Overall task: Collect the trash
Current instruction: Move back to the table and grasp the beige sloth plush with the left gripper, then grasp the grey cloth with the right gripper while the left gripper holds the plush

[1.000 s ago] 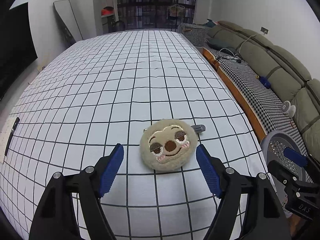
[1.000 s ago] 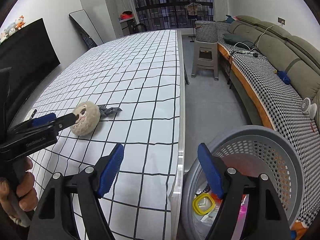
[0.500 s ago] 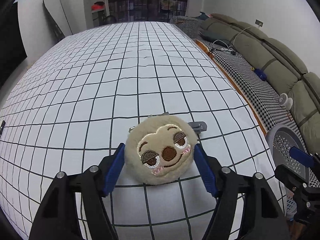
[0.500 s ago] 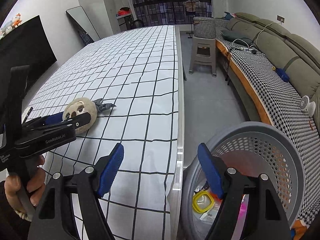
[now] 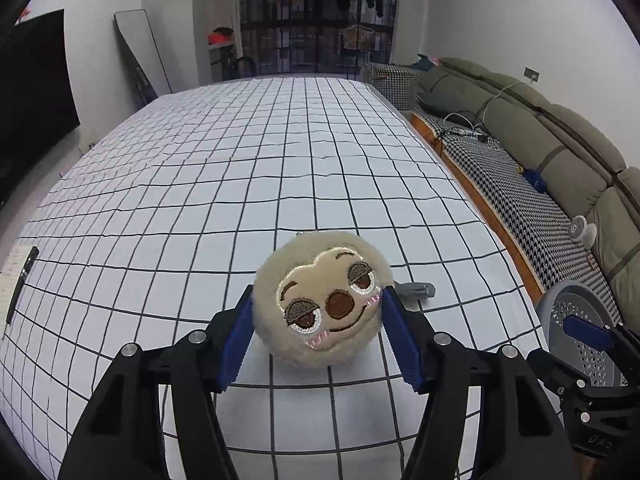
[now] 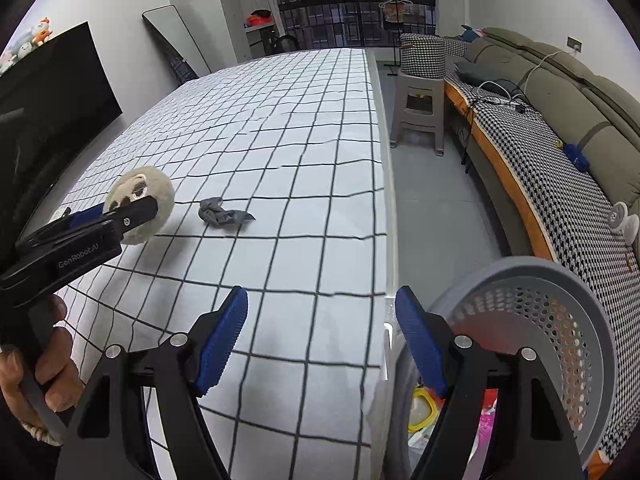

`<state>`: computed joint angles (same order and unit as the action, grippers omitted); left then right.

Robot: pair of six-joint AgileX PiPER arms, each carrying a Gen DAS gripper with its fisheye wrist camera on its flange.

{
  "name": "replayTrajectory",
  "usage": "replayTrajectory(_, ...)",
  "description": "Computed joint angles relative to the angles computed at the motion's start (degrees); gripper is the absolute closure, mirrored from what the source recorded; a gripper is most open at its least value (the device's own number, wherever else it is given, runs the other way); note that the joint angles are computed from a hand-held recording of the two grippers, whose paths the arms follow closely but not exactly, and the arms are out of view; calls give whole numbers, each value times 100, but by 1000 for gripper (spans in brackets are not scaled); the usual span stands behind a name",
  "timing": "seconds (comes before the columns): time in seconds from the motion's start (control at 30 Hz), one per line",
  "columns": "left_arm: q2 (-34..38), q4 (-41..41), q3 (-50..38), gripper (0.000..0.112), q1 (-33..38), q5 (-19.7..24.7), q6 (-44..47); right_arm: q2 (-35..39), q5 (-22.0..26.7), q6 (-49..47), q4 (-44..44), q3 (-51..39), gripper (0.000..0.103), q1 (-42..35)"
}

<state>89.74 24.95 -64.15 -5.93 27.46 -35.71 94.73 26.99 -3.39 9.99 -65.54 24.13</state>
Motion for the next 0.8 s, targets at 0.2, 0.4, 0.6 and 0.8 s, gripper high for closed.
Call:
replayTrajectory(0.2,-7,188,-138,52,306,184,-274,623,320,-323,57,-932,30,245)
replayTrajectory(0.4,-55,243,-163,52,634,214,-373,1416,825,-567,102,-2031,30,456)
replayTrajectory(0.6,13,307,-267,52,783,292,-449,1970,1193,-889,267,-2841,30,532)
replayTrajectory(0.8,-8,298,-209,52,935,261,-497,2439,1476,-953,50,-3533,30,662)
